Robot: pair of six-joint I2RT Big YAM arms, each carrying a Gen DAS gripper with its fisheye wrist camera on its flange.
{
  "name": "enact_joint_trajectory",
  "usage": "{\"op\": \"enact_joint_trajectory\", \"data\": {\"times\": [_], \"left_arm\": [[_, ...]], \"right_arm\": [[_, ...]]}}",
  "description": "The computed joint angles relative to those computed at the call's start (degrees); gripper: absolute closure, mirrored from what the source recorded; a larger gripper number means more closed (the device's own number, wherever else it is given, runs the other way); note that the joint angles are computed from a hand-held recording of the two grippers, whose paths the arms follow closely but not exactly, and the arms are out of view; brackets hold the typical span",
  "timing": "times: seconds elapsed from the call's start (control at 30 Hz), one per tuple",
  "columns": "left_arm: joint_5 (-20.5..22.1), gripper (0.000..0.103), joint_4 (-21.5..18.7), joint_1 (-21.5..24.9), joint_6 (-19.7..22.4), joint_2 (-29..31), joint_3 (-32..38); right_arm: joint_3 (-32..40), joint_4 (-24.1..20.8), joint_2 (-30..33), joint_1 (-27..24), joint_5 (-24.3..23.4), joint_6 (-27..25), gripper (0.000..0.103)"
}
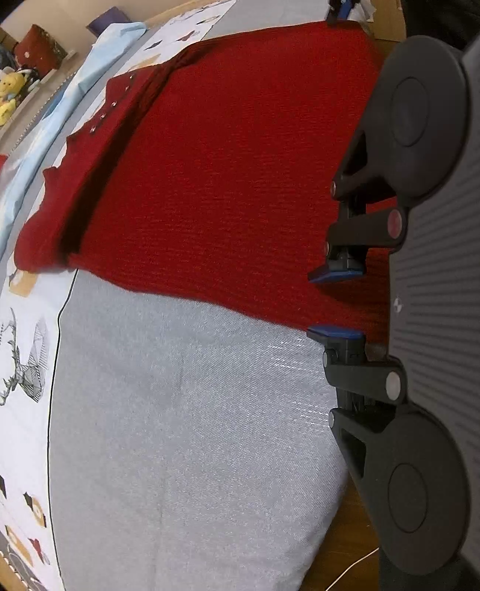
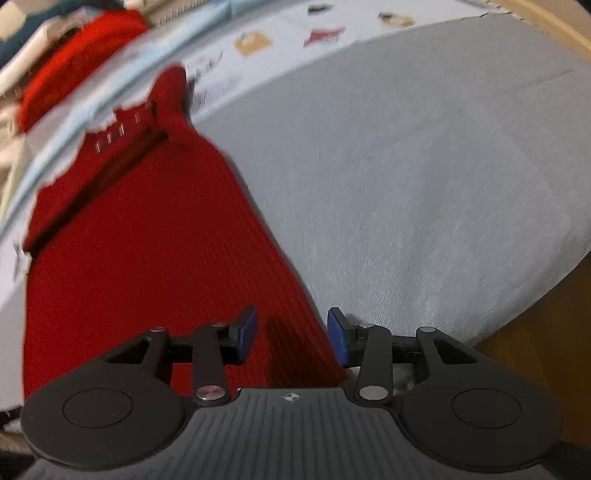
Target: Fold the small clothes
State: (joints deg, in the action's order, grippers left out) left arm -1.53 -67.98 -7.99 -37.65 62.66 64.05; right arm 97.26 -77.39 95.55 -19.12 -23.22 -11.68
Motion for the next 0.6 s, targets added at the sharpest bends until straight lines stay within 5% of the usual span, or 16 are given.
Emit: {"op": "enact_joint_trajectory", "data": {"times": [0.2,0.6], "left_arm": [[1.07,0.071,-1.42,0.78,0.73,0.77,0.16],[-0.02,0.065,-0.83,0.61,2.02,3.13,0.61]], "right_arm": [[-1.12,0.09,-0.12,2.74,5.11,-3.07,0.053],[-2.03,0.96,-0.87,3.36,6.5,-3.59,0.052]]}}
